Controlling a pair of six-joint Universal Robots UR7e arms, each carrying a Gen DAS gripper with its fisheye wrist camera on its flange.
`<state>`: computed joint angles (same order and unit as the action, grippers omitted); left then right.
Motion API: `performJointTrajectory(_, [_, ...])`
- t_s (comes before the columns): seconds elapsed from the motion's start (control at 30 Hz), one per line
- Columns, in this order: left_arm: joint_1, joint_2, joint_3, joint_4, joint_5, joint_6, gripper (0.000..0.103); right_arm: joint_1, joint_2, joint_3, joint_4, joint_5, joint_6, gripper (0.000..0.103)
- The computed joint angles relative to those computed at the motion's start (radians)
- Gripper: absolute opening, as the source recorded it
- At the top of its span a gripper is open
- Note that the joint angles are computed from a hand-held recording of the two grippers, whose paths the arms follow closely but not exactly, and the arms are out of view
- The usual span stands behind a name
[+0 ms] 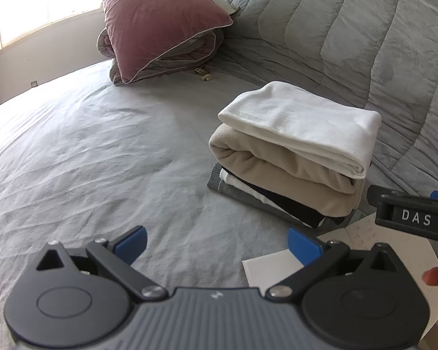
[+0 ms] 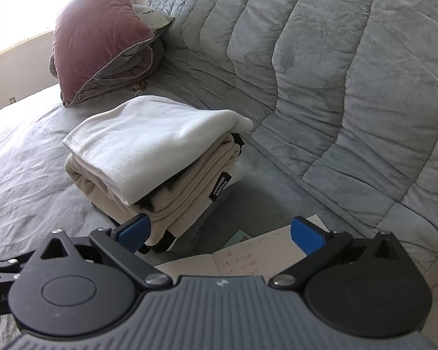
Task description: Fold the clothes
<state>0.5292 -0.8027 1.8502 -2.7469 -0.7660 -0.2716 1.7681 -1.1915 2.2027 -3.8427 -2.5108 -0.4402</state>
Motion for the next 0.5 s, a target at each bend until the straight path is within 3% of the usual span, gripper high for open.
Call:
performJointTrajectory(0.4, [-0.006, -0.037, 0.016, 0.031, 0.001, -0.011, 0.103, 0.014, 0.002, -0.004, 0.004, -0.003, -0.021, 0.103])
performJointTrajectory(0.5, [-0.011, -0.076, 0.034, 0.067, 0.021, -0.021, 0.103, 0.035, 0.022, -0.017, -0.029, -0.013, -0.073, 0.103])
